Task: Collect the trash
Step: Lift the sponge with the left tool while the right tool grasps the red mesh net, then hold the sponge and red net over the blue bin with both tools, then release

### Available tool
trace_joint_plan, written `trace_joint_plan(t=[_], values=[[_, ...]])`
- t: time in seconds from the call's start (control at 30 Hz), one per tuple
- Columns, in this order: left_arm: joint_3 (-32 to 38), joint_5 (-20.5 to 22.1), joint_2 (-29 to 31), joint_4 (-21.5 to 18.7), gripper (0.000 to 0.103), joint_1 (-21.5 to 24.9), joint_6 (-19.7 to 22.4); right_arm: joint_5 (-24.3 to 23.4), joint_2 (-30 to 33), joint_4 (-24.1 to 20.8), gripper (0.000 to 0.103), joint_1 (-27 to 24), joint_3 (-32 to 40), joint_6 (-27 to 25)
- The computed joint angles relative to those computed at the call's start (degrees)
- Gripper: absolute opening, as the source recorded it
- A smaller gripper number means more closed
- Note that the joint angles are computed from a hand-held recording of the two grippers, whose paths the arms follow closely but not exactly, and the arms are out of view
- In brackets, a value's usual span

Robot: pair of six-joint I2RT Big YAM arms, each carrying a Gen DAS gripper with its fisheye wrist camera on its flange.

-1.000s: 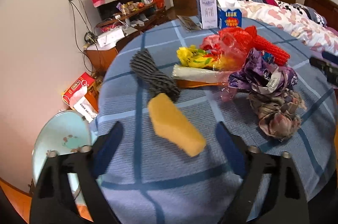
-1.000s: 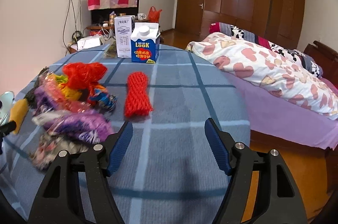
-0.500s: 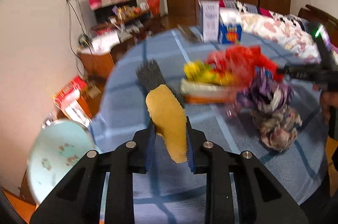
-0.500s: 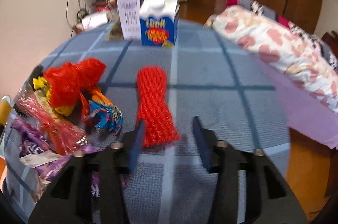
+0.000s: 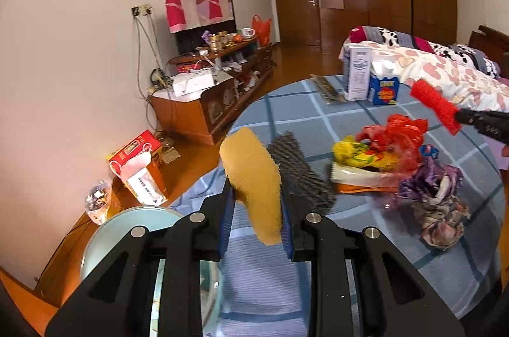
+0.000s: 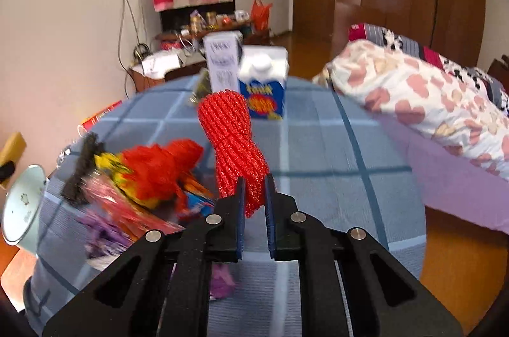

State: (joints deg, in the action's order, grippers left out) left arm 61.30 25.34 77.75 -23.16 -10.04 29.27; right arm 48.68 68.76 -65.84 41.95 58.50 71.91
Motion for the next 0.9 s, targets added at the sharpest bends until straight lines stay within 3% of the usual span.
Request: trace_joint_plan(t=[0.33,0.6,0.9], values=[[1.8,-0.8,2.1,0.6,0.025,4.0,1.4,2.2,6.2,7.6,0.012,1.5,7.2,-10.2],[3.2,-1.7,4.2,0.7,0.025,7.9,2.0,0.2,12.6,15.8,0.012,1.1,12.6,-20.0],[4.6,-2.8,6.7,0.7,0.025,11.4,2.8,-2.4,19.0,21.5,0.012,1.6,17.2,-26.3]])
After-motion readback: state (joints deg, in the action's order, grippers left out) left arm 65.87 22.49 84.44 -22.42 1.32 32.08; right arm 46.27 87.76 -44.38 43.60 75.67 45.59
